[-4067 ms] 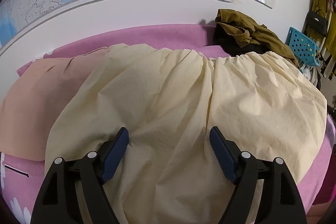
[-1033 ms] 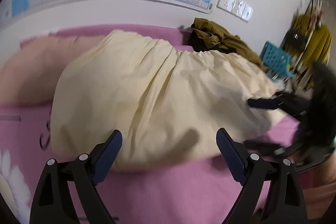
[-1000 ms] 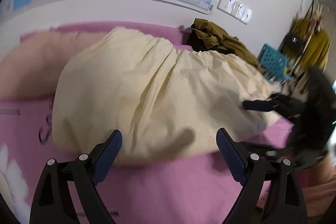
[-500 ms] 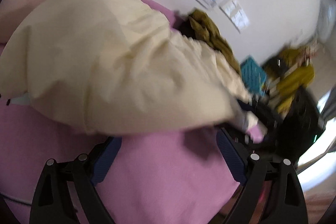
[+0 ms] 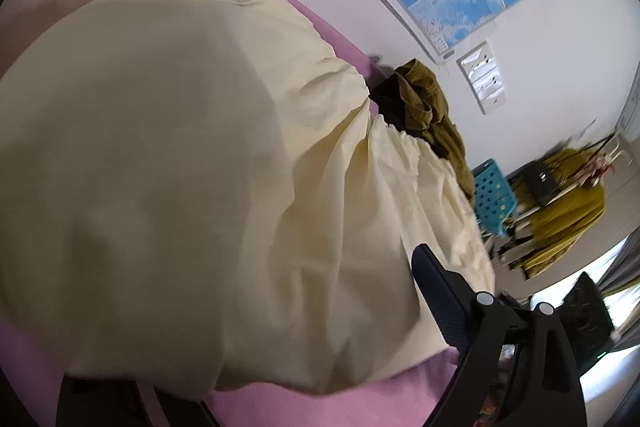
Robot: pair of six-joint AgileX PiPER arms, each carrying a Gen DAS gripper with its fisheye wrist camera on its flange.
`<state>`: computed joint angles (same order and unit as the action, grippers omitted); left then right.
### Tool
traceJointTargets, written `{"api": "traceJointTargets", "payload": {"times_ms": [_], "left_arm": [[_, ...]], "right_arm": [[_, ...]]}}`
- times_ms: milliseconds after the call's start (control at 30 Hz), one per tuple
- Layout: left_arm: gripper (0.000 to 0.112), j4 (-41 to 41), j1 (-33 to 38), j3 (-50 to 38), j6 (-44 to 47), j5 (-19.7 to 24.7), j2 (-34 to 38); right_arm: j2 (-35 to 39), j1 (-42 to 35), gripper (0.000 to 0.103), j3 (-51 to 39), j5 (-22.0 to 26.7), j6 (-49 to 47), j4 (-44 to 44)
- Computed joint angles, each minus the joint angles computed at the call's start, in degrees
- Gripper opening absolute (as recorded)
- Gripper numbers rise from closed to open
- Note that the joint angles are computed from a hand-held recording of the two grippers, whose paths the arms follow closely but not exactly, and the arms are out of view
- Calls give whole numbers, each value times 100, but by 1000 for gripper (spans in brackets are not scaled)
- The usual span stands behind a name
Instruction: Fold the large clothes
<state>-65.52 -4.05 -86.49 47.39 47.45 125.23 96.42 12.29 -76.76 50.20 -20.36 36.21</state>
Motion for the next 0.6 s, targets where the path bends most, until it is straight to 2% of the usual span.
{"api": "traceJointTargets", "payload": {"times_ms": [33,133,200,300,433,600], "left_arm": [[87,46,-12,-12,47,-41,3],[83,200,-85,7,46,-236,-36],[81,305,-119,12,13,-326,-57],[76,455,-176,31,-13,-495,-91],[72,574,-171,12,-87,-529,-96],[65,632,-124,27,-123,-470,-115]], "right_arm": [[-188,-279,68,226,136,-97,401],[-690,-1198,74,1011,826,-265,1441],[-1178,-1842,76,1664,1083,-141,1678],[-1683,-2651,78,2306,1187,488,1538],[-1865,-3203,80,2738,886,1046,1470],[-1570,-2881,80,2700,91,1510,1279]]}}
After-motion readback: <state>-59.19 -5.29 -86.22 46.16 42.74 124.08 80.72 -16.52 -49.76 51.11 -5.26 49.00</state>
